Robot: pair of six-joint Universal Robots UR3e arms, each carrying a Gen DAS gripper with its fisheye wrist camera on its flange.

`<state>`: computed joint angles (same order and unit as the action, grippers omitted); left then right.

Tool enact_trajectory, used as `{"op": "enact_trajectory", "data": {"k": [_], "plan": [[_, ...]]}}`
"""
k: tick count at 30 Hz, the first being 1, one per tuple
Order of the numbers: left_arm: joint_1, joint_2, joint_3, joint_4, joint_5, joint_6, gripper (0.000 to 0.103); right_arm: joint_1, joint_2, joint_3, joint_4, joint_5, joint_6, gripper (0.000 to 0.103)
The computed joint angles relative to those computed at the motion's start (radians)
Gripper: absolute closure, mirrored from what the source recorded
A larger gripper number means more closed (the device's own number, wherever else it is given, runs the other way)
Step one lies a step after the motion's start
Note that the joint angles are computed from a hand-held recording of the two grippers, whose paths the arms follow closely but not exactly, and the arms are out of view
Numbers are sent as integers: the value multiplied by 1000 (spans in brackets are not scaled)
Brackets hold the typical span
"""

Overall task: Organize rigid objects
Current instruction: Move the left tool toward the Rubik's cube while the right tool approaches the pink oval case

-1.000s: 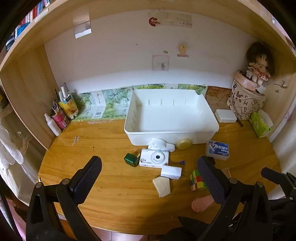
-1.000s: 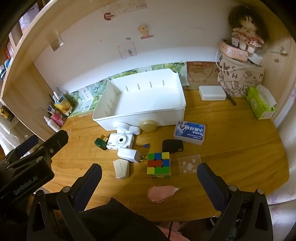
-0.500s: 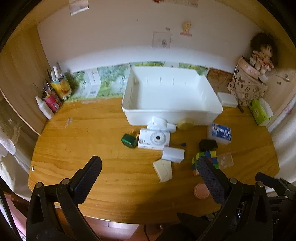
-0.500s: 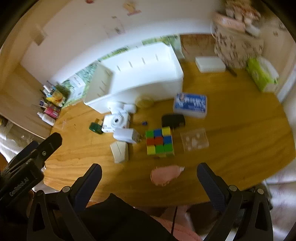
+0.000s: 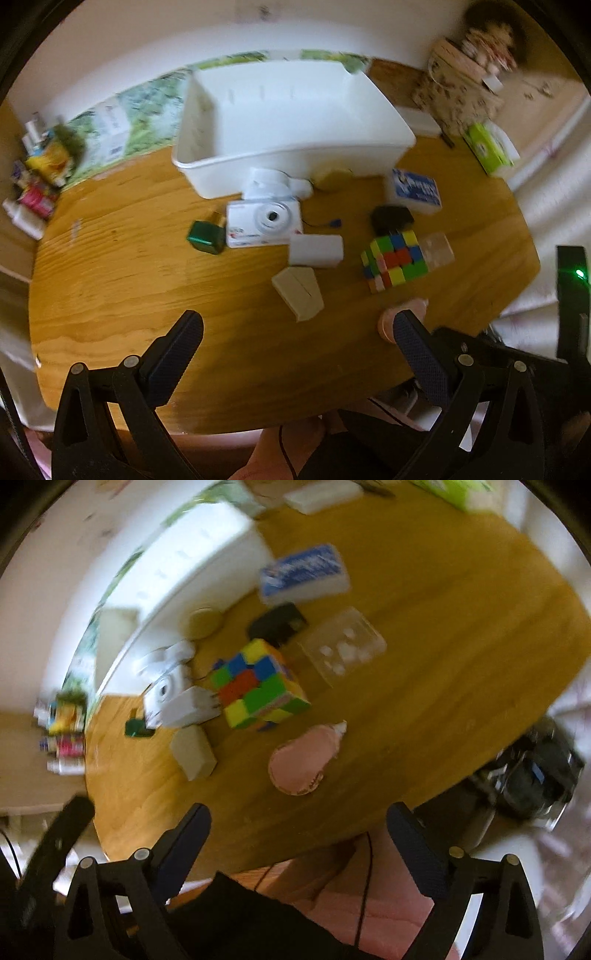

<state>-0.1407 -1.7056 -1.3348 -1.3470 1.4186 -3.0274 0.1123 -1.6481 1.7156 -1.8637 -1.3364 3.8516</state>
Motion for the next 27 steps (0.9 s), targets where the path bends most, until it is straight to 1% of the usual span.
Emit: {"op": "enact_trajectory", "data": {"k": [2, 4, 7, 12, 15, 20, 22, 25, 27], "plan": [[1, -44, 55, -53, -17, 26, 1, -14, 1, 45, -43, 0, 40, 8], [-10, -101, 121, -97, -3, 31, 1, -24, 19, 67, -72, 1, 71, 12], [-21, -166, 197, -144, 12, 42, 1, -27, 65, 69, -97, -8, 103, 12], [-40, -272, 329, -202, 30, 27, 1, -4, 151, 29, -104, -41, 84, 14], [-49, -341, 428, -248, 33, -1, 1, 18, 213, -17, -89, -54, 59, 17], [-59, -457, 602, -342, 11, -40, 1, 38, 274, -62, -72, -81, 27, 18], [-65, -505, 676, -385, 0, -58, 1, 56, 300, -89, -59, -93, 26, 21], [-73, -588, 809, -458, -23, -82, 1, 75, 321, -115, -61, -108, 9, 22], [-80, -637, 886, -503, -35, -94, 1, 102, 366, -168, -57, -119, 15, 22]]}}
